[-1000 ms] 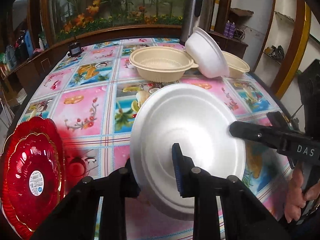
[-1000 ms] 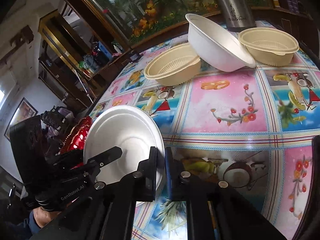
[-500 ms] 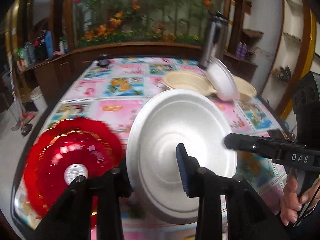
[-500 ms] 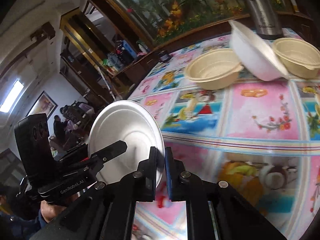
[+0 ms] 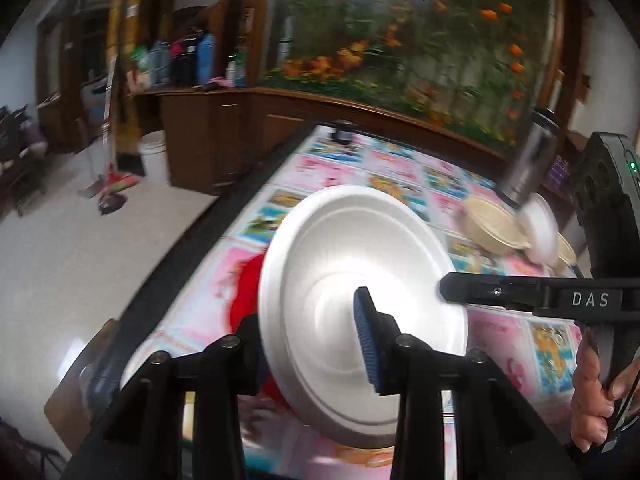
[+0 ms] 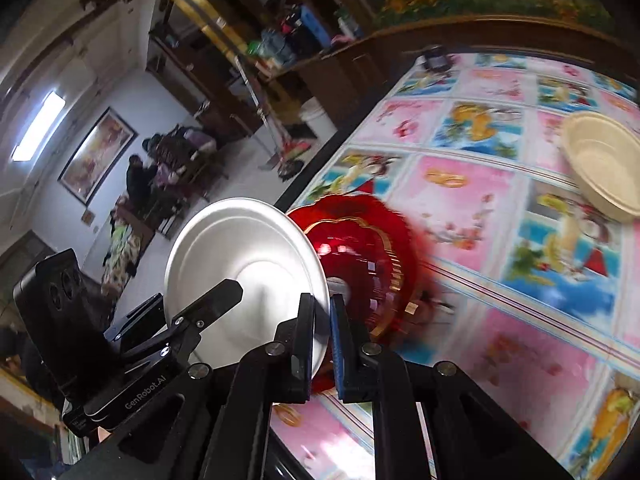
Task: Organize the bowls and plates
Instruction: 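Carry the white foam plate with the left gripper over the red plate stack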
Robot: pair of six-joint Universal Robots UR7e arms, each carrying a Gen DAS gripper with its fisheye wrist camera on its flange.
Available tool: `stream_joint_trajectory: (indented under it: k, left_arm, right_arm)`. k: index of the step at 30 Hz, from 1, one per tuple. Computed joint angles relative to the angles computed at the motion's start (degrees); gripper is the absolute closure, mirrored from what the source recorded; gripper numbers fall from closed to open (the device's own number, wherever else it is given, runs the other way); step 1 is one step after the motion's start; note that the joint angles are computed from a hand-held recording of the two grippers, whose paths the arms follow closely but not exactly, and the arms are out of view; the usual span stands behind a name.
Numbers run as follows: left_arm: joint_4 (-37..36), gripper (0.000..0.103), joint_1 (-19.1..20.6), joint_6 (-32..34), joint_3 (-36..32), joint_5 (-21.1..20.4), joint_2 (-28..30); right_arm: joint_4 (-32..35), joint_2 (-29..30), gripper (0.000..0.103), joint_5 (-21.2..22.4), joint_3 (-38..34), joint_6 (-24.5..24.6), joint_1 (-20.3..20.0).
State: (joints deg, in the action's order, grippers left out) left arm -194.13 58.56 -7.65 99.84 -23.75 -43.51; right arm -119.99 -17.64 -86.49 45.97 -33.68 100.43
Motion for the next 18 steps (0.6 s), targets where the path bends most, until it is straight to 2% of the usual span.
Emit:
stream_joint_trajectory:
  k: [5, 9, 18]
  left_arm:
    - [0.38, 0.061, 0.52, -3.83, 3.63, 3.19, -3.11]
    - [2.58, 0.061, 1.3, -6.3, 4.31, 2.33, -4.01]
    - [7.88, 0.061, 2.84, -7.67, -0.11, -1.33, -0.95]
  right_arm:
    - [4.28, 4.36, 0.093, -0.74, -5.02, -2.08, 2.35]
    - [8.19, 6.84, 0.093, -0.9, -8.88, -2.79, 2.33]
    - [12.27, 10.03, 0.092, -3.95, -15.15, -0.26, 1.13]
